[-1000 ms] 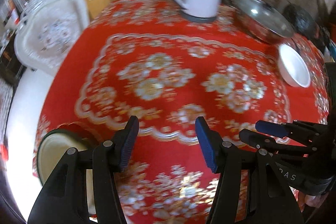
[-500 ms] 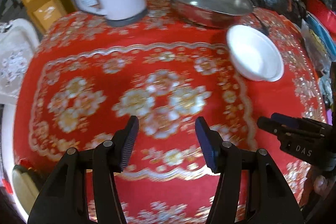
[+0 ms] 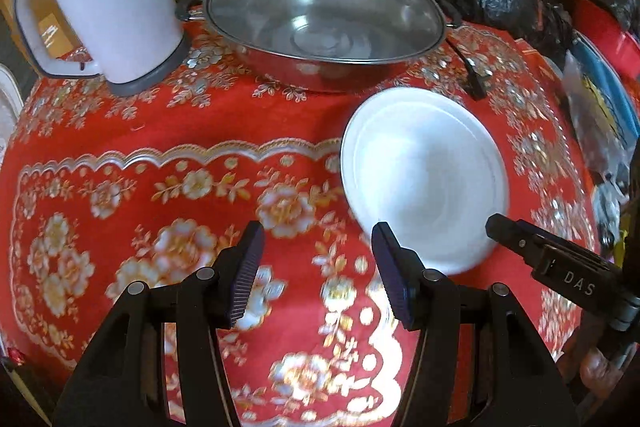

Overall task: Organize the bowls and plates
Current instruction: 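Move the right tool toward the white enamel basin beside the pot, then close the right tool on the white basin rim and lift it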

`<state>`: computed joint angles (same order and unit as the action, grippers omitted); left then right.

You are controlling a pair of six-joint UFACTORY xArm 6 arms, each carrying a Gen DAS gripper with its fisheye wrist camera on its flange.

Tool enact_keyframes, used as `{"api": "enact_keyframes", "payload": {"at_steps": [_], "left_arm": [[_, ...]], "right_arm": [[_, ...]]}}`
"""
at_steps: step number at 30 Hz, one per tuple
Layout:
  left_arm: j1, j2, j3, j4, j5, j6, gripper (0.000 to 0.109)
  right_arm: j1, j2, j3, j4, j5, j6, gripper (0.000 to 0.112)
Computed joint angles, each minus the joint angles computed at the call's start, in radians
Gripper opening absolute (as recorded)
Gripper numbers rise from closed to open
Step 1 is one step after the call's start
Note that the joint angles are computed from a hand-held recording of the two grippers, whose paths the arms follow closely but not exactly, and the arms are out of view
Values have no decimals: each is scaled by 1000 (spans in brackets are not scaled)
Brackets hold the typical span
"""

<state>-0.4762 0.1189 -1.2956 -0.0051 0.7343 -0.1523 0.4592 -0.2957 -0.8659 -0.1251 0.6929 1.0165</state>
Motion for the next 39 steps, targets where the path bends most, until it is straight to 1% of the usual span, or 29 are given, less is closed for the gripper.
{"api": "enact_keyframes", "payload": {"at_steps": [4,7,15,20,21,22,23,24,25,26,27,28,31,34,39], "left_arm": [[-13,63,-56,35,-10,-28,56],[-20,96,-86,36,-9,-33,56],[-37,174,-156,45,20,-52,56],[-42,205,-186,65,31,-58,56],[-42,209,-187,67,25,-58,56],[-42,210,-185,63,16,-54,56],[-39,209,-177,47,6,-47,54],[-38,210,-176,42,7,-47,31],[-39,217,-186,51,24,-49,20],[-40,226,-196,29,42,-25,18],[-43,232,-203,40,54,-23,18],[-47,231,-197,51,49,-26,18],[-44,204,-162,52,33,-23,18],[-43,160,-111,71,9,-23,18],[-30,79,-22,68,-9,-15,18]], "right_arm": [[-41,49,-15,38,-25,-53,54],[-53,87,-33,65,-36,-86,54],[-44,121,-55,57,-52,-114,54],[-46,139,-74,36,-39,-142,53],[-47,138,-72,34,-42,-146,52],[-47,136,-71,27,-41,-149,42],[-45,137,-72,16,-38,-147,27],[-41,135,-72,-12,-30,-137,21],[-38,138,-75,-25,-19,-140,18],[-33,143,-80,-28,-8,-152,16],[-25,142,-75,-24,-20,-167,13],[-17,144,-78,-35,-16,-164,12],[6,143,-90,-81,10,-144,12],[12,123,-71,-55,-4,-143,12],[57,97,-73,-71,29,-105,13]]}}
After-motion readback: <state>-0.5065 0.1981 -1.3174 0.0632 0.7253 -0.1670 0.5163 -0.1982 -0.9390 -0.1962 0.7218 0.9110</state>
